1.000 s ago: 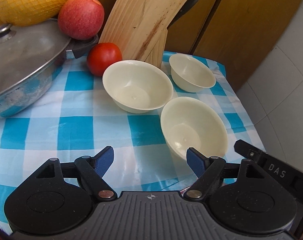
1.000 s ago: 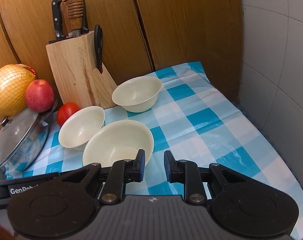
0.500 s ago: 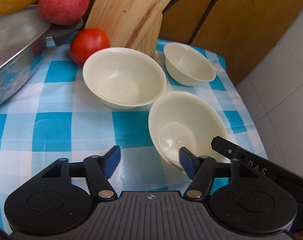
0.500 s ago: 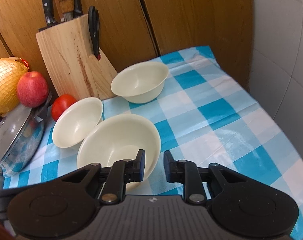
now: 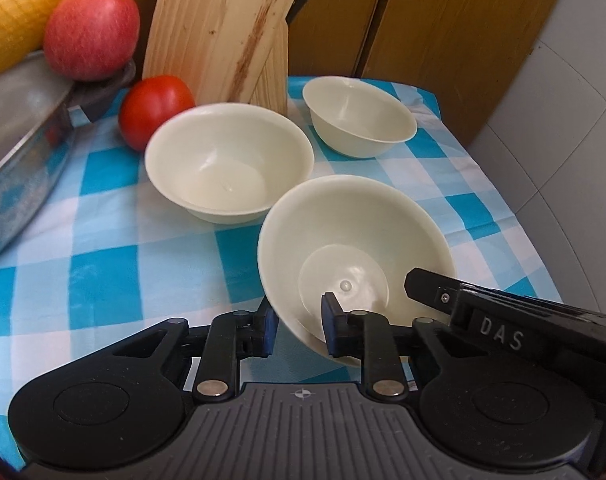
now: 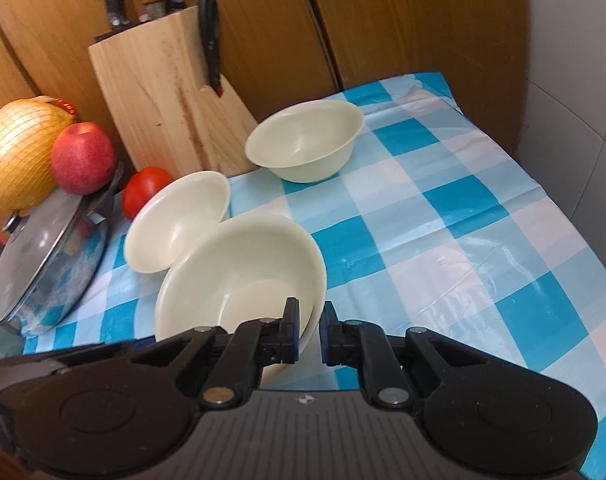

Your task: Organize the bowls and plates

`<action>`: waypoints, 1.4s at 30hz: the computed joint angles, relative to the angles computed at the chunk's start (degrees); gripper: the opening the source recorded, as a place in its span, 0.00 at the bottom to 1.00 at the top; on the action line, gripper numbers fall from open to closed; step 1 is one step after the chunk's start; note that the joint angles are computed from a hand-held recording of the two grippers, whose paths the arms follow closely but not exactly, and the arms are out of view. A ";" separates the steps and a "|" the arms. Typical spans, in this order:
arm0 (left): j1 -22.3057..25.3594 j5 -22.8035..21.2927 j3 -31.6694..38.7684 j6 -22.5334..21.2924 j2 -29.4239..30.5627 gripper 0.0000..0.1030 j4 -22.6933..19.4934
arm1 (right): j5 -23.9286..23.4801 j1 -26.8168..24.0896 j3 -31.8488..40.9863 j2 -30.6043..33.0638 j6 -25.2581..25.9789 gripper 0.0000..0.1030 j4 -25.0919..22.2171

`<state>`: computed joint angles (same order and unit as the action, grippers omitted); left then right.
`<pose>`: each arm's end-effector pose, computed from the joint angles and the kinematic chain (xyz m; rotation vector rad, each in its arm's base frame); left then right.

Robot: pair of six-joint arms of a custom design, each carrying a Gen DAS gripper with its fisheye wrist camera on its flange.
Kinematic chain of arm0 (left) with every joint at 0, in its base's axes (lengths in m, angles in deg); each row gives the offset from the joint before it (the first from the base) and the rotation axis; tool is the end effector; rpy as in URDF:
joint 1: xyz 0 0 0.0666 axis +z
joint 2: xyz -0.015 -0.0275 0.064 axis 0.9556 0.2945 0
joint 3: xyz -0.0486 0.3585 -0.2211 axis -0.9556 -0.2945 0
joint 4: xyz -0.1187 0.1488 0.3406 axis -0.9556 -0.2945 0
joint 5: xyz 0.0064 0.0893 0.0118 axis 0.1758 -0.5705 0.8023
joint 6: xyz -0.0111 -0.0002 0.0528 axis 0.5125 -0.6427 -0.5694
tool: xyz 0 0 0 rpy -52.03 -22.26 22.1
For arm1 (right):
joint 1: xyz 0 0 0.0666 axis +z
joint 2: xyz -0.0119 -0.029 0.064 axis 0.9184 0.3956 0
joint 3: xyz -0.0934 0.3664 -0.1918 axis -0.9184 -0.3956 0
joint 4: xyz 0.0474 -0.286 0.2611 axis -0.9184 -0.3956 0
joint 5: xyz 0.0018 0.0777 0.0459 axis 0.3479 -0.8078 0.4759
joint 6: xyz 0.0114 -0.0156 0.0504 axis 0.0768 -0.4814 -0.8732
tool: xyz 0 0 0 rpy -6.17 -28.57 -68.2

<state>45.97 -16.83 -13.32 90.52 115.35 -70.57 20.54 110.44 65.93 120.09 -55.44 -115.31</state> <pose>0.3678 -0.1875 0.3825 0.2635 2.5608 -0.2984 0.3585 0.3308 0.3900 0.3289 2.4628 0.4665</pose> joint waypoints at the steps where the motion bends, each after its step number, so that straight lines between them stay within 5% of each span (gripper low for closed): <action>1: 0.12 0.03 -0.14 -0.17 -0.43 0.30 -0.19 | -0.18 0.20 0.09 -0.14 0.07 0.11 0.02; 21: 10.82 0.09 -6.67 -0.23 -14.78 0.35 -7.59 | -5.34 8.92 7.26 4.52 3.54 0.12 1.70; 42: 16.14 1.11 -10.04 -2.93 -19.04 0.38 -11.50 | -7.22 11.97 9.94 7.12 5.94 0.15 0.48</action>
